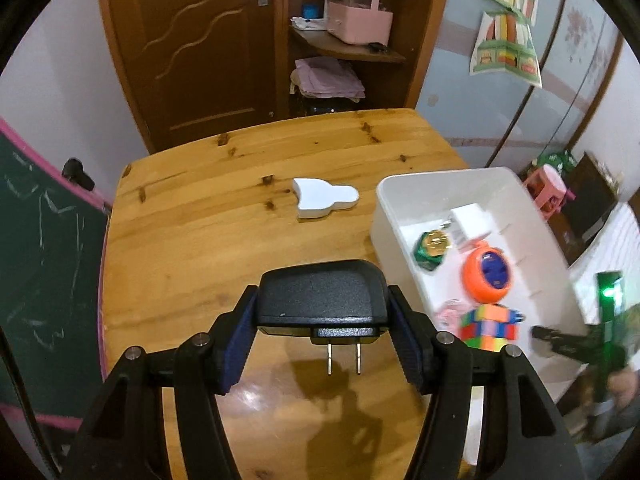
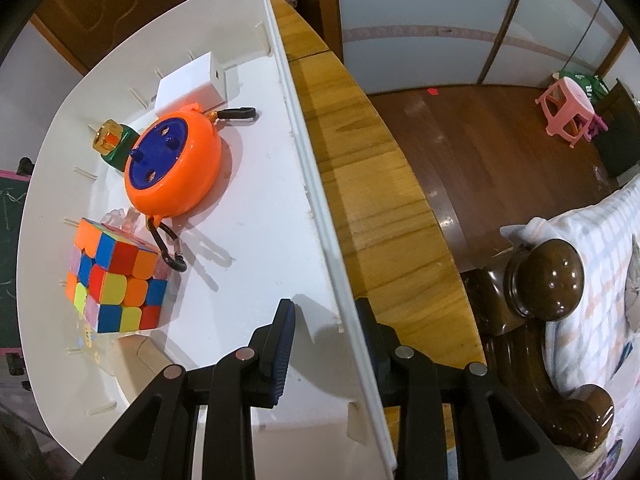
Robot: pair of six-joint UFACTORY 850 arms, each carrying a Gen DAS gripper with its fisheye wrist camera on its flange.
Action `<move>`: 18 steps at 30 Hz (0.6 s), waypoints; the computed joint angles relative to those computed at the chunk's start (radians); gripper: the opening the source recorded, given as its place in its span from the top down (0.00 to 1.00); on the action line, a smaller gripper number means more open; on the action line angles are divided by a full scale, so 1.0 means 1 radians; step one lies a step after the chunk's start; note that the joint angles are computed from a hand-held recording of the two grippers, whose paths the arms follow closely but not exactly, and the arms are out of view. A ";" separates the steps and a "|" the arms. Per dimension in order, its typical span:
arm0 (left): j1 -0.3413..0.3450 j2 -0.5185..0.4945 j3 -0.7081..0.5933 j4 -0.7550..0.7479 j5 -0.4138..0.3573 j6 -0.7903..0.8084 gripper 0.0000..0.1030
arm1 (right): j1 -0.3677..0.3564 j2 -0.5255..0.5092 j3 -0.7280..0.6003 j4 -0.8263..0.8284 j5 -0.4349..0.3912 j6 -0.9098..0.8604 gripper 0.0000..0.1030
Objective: Organize rigid objects
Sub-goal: 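Grasp the black plug adapter with the left gripper and lift it, then carry the black plug adapter into the tray and open the left gripper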
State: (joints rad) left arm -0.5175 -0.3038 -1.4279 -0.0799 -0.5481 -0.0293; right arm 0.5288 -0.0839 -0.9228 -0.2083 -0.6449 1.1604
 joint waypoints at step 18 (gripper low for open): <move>-0.176 -0.050 -0.093 -0.039 0.018 0.052 0.36 | -0.014 0.030 0.041 0.027 0.058 -0.056 0.69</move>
